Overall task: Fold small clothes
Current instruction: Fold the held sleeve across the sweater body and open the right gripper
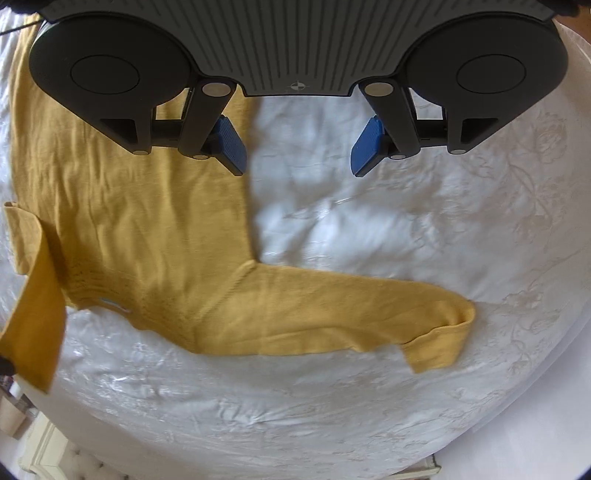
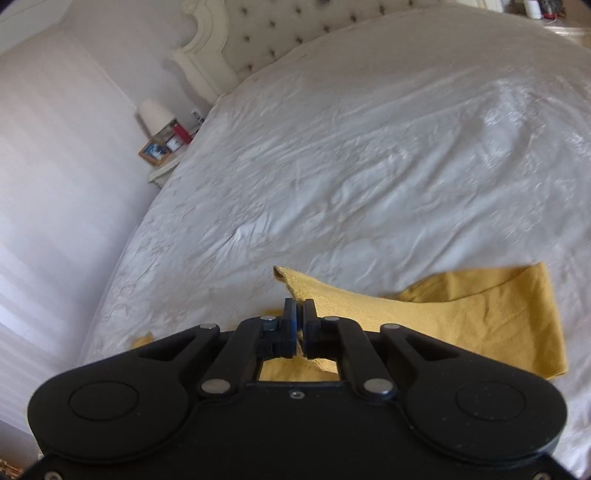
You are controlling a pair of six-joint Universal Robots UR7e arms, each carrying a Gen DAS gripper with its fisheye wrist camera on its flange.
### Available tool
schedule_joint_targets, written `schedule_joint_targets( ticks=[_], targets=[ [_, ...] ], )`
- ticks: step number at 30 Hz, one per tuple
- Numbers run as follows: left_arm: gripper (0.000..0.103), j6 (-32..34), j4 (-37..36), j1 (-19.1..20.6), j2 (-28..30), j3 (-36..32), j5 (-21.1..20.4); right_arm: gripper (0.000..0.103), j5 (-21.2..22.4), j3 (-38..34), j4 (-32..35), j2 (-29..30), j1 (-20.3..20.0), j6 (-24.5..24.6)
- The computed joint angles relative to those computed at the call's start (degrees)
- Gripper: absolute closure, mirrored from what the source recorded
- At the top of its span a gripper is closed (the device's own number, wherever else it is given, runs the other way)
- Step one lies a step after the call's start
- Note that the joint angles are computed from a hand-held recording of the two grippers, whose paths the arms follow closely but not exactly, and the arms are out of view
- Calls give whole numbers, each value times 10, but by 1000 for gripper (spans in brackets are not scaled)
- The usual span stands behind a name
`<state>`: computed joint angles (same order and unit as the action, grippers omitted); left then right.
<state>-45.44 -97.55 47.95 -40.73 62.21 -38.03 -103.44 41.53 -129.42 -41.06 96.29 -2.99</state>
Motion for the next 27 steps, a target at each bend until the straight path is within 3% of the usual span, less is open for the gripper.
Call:
schedule_joint_targets(
  ticks=[4,6,9,11,13,19,22,27],
  targets=[
    [42,-8,-4,7,-17,19,-1,94,4,46,-12,7,13,13],
    [42,-7,-11,10,-21,24,-5,86,28,76,-22,3,13,9],
    [42,6,-30,15,-16,22,-12,83,47,122,-40,-12,15,-3],
    [42,15,-45,19,-8,14,-21,65,33,138,-43,-17,18,-9],
    [42,28,-61,23,6,-2,-33,57,18,164,-51,-32,16,-16],
    [42,104,-109,32,82,-92,-56,57,-61,219,-58,-75,0,-57],
    [42,151,-132,36,131,-153,-71,51,-90,250,-75,-103,-13,-79],
    [42,202,-115,47,221,-278,-97,49,-122,288,-94,-139,-31,-113]
  ],
)
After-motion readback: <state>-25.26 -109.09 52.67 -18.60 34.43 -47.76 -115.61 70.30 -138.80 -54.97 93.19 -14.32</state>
